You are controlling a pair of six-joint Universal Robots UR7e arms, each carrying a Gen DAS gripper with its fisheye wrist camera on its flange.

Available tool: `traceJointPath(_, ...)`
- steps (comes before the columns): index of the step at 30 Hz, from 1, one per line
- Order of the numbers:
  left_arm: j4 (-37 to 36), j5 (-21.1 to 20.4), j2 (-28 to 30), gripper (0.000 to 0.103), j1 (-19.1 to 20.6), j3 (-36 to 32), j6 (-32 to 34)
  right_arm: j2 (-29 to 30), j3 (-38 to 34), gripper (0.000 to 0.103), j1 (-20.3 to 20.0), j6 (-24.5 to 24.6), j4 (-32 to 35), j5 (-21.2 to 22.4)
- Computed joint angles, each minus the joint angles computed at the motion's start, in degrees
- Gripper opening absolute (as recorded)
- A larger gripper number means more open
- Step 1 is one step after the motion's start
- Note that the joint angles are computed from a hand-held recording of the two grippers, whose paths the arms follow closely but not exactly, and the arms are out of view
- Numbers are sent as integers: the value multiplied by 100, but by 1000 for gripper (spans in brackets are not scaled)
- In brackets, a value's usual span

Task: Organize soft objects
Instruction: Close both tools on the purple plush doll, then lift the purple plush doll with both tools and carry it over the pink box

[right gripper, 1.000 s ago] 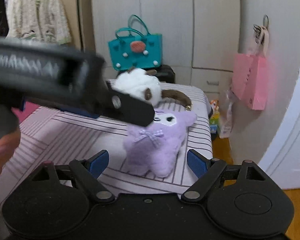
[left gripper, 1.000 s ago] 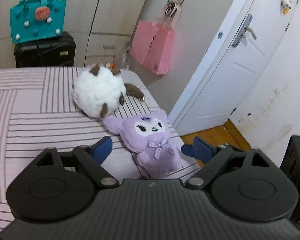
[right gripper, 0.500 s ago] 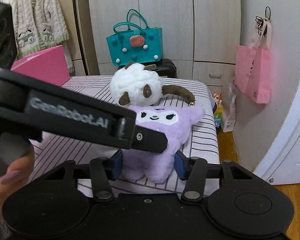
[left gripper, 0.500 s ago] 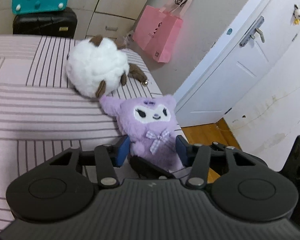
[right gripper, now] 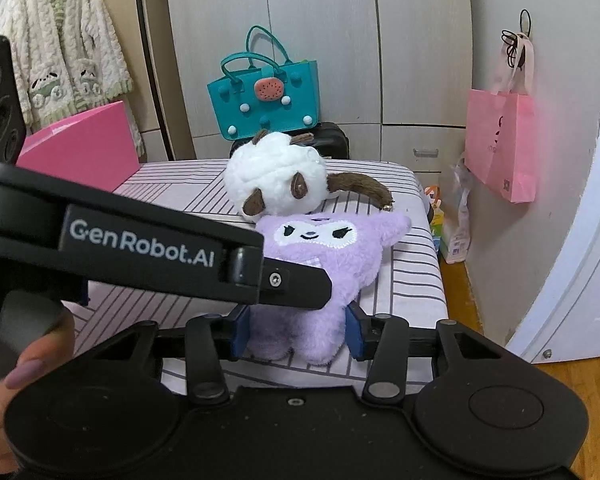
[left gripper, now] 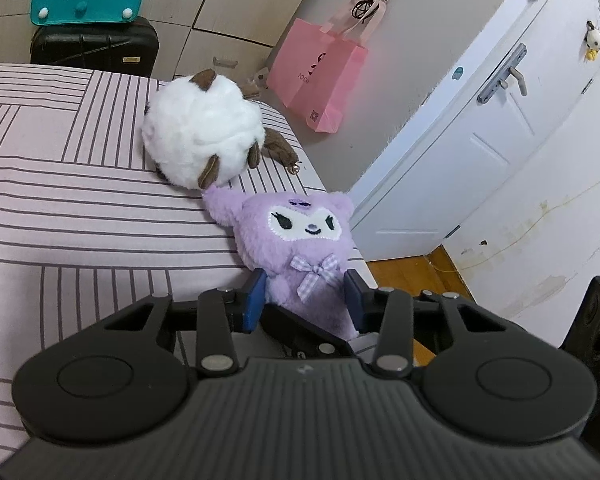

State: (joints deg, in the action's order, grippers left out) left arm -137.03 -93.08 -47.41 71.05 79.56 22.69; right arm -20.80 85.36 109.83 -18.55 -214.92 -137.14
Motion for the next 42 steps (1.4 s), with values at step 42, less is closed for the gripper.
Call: traceJointPath(42, 1744, 487, -1205, 40, 249, -147, 283, 126, -443, 51, 868, 1301, 2089, 261)
